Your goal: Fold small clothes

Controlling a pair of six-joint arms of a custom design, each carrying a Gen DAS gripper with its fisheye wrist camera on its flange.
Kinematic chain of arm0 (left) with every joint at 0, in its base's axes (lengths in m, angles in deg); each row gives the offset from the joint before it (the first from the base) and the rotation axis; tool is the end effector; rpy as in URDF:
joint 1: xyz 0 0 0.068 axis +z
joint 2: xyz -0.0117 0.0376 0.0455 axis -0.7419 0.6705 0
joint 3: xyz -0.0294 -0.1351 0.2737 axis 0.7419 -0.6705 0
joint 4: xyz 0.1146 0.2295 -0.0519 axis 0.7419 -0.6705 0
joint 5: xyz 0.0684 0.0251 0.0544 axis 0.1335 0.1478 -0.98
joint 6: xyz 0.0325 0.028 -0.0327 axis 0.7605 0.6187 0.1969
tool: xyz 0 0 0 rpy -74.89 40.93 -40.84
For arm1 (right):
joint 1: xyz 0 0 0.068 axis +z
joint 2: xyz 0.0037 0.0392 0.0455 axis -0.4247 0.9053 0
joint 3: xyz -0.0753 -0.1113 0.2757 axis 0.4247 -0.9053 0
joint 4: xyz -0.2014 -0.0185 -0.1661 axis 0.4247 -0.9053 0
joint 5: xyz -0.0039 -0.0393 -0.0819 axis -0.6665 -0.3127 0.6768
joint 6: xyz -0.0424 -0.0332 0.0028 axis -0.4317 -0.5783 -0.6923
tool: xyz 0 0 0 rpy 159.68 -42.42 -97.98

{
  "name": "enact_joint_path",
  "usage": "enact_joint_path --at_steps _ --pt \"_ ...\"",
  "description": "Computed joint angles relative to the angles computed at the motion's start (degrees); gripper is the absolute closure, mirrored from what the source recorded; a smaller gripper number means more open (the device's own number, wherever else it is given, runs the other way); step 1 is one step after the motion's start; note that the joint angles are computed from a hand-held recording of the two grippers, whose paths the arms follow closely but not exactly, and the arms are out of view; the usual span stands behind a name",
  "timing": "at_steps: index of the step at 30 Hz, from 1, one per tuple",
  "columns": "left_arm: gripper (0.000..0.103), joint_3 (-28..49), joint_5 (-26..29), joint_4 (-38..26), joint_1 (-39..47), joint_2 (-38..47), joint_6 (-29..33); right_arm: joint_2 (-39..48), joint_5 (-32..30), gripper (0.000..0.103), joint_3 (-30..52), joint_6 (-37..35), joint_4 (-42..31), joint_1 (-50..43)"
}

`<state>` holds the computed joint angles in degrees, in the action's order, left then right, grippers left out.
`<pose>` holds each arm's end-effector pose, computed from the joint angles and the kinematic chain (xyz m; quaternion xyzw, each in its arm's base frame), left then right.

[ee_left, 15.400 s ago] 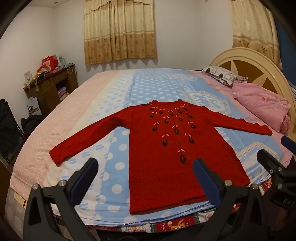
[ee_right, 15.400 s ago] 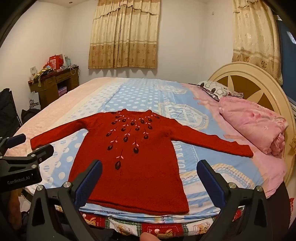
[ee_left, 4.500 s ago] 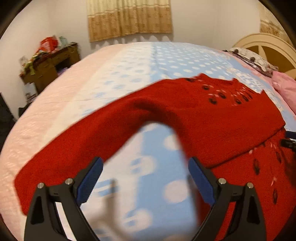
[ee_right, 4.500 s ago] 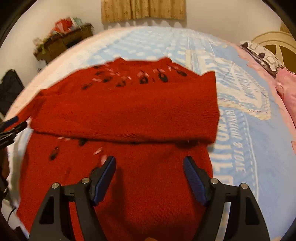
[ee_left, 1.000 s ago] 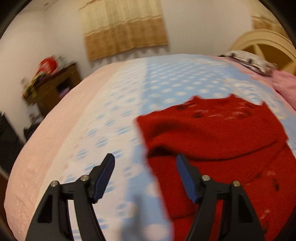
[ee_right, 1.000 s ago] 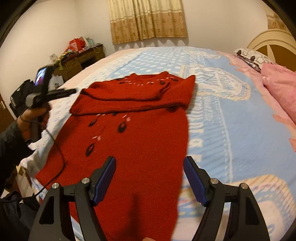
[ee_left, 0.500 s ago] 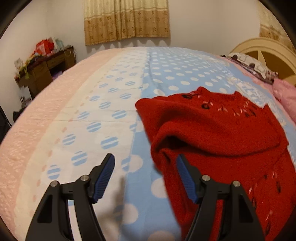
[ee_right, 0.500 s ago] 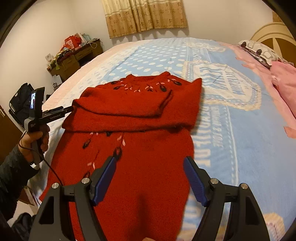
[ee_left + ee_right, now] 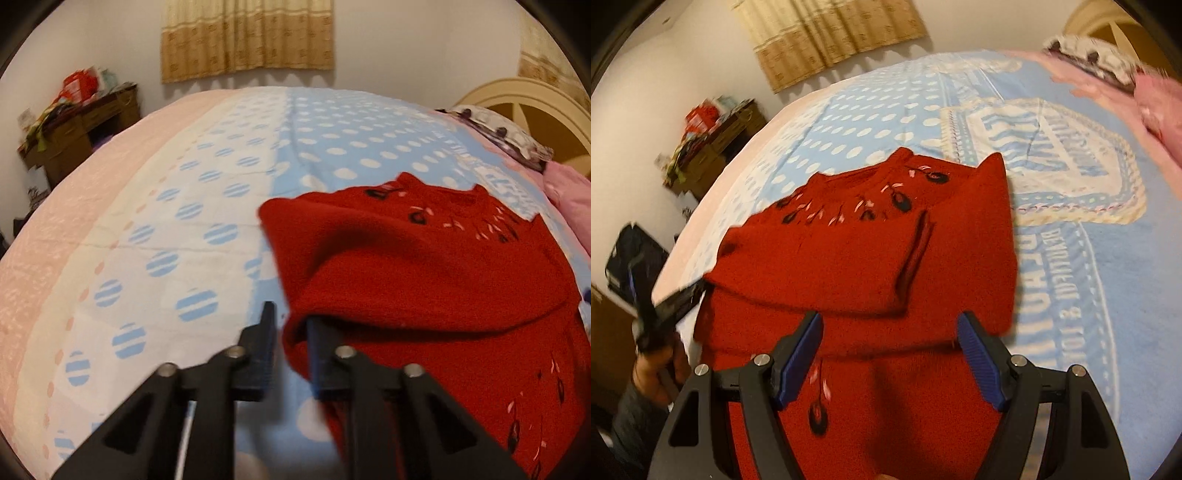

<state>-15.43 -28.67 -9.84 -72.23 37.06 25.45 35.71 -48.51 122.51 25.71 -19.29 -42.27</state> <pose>0.2478 -0.0986 0.0932 -0.0586 0.9277 0.0136 0.3683 0.2790 -0.0682 0.1102 -0.0390 0.9468 0.1732 0.2683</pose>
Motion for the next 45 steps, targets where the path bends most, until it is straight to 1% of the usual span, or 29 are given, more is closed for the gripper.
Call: enact_joint_path --at_steps 1,2,5,6,7,8,9,11,16,21,23,26,27,29,30,31,33,34,35,36,37,39,41,43,45 --pt "0.089 0.2 -1.2 0.0 -0.5 0.1 0.6 1.4 -0.2 0.034 1.2 1.2 -0.1 0.5" --pt "0.091 0.3 -2.2 0.4 -1.0 0.2 1.7 2.7 -0.1 0.035 2.4 2.1 -0.3 1.0" --pt "0.092 0.4 -3.7 0.9 -1.4 0.0 3.0 6.6 2.4 0.036 5.2 4.6 0.3 3.4" --pt "0.092 0.3 -4.2 1.2 -1.6 0.0 3.5 7.3 3.1 0.046 5.5 5.0 0.9 4.0" --pt "0.093 0.2 -5.3 1.3 -2.0 -0.1 4.2 7.7 4.2 0.071 5.5 5.0 1.8 4.6" --pt "0.093 0.0 -5.9 1.5 -2.3 -0.1 4.8 7.6 6.5 0.084 5.1 4.4 3.1 5.8" --pt "0.094 -0.2 -6.4 1.6 -2.7 -0.2 5.4 7.6 6.8 0.092 5.1 3.8 3.1 6.2" --pt "0.094 -0.3 -8.2 1.6 -3.4 -0.4 6.8 7.0 5.7 0.095 5.2 2.9 2.5 6.1" --pt "0.094 -2.4 -10.1 3.3 -4.4 -2.5 9.0 0.3 5.4 0.096 2.4 0.3 3.6 5.6" --pt "0.094 -3.5 -9.4 4.0 -6.0 -3.2 9.4 -5.8 5.4 0.097 1.5 -0.3 3.9 3.8" --pt "0.094 -3.7 -10.8 4.3 -8.5 -2.6 10.2 -5.9 5.8 0.097 1.9 -0.9 3.7 2.6" --pt "0.093 -3.3 -14.7 5.0 -12.7 0.2 12.9 -2.6 8.0 0.097 2.7 -1.7 4.7 0.7" --pt "0.092 -2.9 -16.1 5.0 -14.3 1.5 14.1 -0.5 9.8 0.097 2.9 -2.2 5.9 0.5" --pt "0.089 -2.3 -18.5 5.0 -17.0 3.4 15.9 3.8 11.5 0.097 4.5 -2.8 5.7 -0.2" --pt "0.088 -2.1 -20.6 5.1 -18.5 4.1 16.5 5.9 11.7 0.096 5.1 -3.1 5.9 -0.7" --pt "0.086 -1.8 -21.9 4.5 -19.6 4.3 16.6 7.0 11.8 0.096 5.0 -3.6 6.9 -1.0" --pt "0.08 -1.9 -21.8 2.6 -20.1 2.8 15.5 6.8 10.4 0.095 3.9 -5.0 8.2 -1.6" --pt "0.071 -2.2 -21.4 1.7 -20.0 1.3 14.6 6.1 10.8 0.088 3.3 -5.4 8.6 -1.5" --pt "0.055 -2.8 -20.4 1.1 -19.4 -0.3 13.9 4.9 12.0 0.081 2.5 -5.6 8.8 -1.1" --pt "0.046 -3.4 -19.8 0.7 -19.1 -2.0 13.0 3.6 13.0 0.057 1.8 -5.7 9.0 -0.6" --pt "0.037 -4.3 -19.4 1.4 -18.7 -3.6 12.2 2.6 13.1 0.035 1.2 -5.8 9.2 -0.4" --pt "0.035 -6.3 -18.2 2.9 -17.4 -7.5 10.5 0.0 10.3 0.034 -0.3 -6.2 9.7 -0.6" --pt "0.033 -6.2 -16.8 2.1 -15.1 -10.0 8.6 -1.8 8.2 0.034 -1.2 -6.0 9.7 -0.2" --pt "0.03 -4.0 -17.0 0.3 -13.0 -9.2 7.2 -2.4 7.1 0.034 -1.2 -5.9 9.4 1.3" --pt "0.03 -0.3 -16.9 -2.2 -10.8 -6.7 6.5 -1.9 6.7 0.034 -1.0 -5.3 9.6 3.4"
